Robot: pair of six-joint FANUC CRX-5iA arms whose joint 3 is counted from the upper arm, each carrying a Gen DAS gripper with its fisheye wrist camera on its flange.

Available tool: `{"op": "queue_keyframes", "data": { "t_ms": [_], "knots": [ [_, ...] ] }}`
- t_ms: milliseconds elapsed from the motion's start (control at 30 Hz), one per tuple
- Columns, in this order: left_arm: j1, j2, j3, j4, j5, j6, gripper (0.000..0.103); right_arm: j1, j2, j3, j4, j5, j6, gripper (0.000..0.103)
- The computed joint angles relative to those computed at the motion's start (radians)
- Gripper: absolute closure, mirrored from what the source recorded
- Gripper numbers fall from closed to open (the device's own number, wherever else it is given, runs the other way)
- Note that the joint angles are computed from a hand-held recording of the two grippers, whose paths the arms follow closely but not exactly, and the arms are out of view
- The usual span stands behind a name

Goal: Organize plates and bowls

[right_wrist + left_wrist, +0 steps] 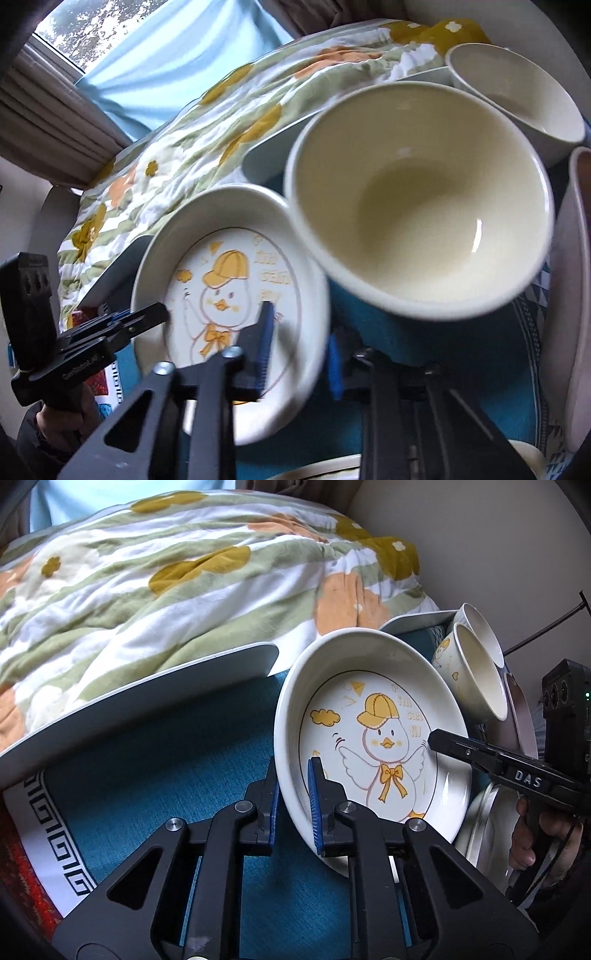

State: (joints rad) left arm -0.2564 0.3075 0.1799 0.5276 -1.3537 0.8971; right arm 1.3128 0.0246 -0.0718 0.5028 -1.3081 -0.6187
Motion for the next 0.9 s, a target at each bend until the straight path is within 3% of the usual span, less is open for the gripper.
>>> {"op": "queue_keyframes", "data": {
  "t_ms": [100, 533, 900],
  "knots": [
    [-0.005, -0.004, 0.004, -0.014, 0.006, 0.003, 0.091, 0.006, -0.015, -0.024, 0.012, 0.015, -0.035, 0.091],
    [0.000, -0.057, -0.003, -0.035, 0.037, -0.005, 0.091, 0.004, 0.022, 0.043, 0.025, -0.026, 0.043, 0.091],
    [0.003, -0.199, 0.002, -0.064, 0.047, 0.067, 0.091, 0.071, -0.008, 0.095, 0.111, -0.091, 0.105, 0.091]
  ]
}}
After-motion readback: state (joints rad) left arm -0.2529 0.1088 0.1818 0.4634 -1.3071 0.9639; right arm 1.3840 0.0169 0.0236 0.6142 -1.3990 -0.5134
